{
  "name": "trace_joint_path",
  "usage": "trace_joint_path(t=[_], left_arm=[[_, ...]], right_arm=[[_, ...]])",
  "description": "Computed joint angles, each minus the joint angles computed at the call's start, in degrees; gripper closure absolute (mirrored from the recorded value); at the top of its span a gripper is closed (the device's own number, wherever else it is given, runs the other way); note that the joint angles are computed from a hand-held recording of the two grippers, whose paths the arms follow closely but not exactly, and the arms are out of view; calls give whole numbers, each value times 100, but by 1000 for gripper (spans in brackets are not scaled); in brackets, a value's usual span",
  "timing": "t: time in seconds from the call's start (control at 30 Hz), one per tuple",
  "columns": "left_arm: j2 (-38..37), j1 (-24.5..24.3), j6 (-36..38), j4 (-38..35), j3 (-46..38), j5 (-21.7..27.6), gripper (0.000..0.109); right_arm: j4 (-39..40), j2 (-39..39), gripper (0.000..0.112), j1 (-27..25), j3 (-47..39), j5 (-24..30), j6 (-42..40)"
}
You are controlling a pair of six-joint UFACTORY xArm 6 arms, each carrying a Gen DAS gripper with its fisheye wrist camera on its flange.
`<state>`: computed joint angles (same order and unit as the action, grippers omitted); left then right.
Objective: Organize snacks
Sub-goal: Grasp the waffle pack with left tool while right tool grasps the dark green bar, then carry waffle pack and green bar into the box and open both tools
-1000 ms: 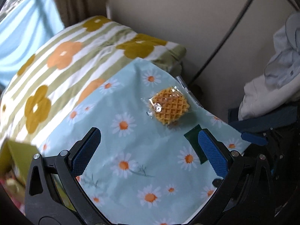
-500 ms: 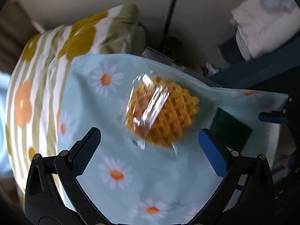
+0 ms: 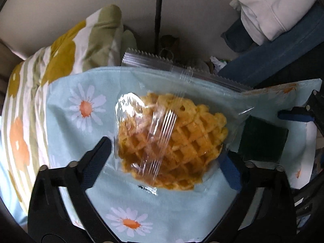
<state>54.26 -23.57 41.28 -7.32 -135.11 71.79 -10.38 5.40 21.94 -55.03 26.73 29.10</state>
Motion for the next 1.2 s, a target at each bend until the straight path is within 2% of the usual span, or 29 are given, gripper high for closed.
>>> trace_joint_path(t=[0.1,0.33,0.43,0.47,0.97,1.13,1.2], left_arm=[[-199,-35,75,31,377,-302,22],[-674,-59,9,47,1197,-860,32],[-856,-84,-94,168,1505,-1076,33],[-914,-94,-103,193,1607,-1158,34],[-1740,-47,-1014,634,2329,-1454,35],[-2356,69,-1663,791,2705,-1506,35],[-2632,153,-2175,955,2837,-1448,35]], right_arm=[[-91,0,42,3,56,-98,19],[-362,41,55,15,67,-122,102],[-630,35,64,45,105,-173,192],[-571,16,71,56,146,-237,128],[51,-444,72,19,208,-395,-761],[685,-716,72,0,32,-352,-1684],[1140,-787,72,1,-127,-242,-2278]])
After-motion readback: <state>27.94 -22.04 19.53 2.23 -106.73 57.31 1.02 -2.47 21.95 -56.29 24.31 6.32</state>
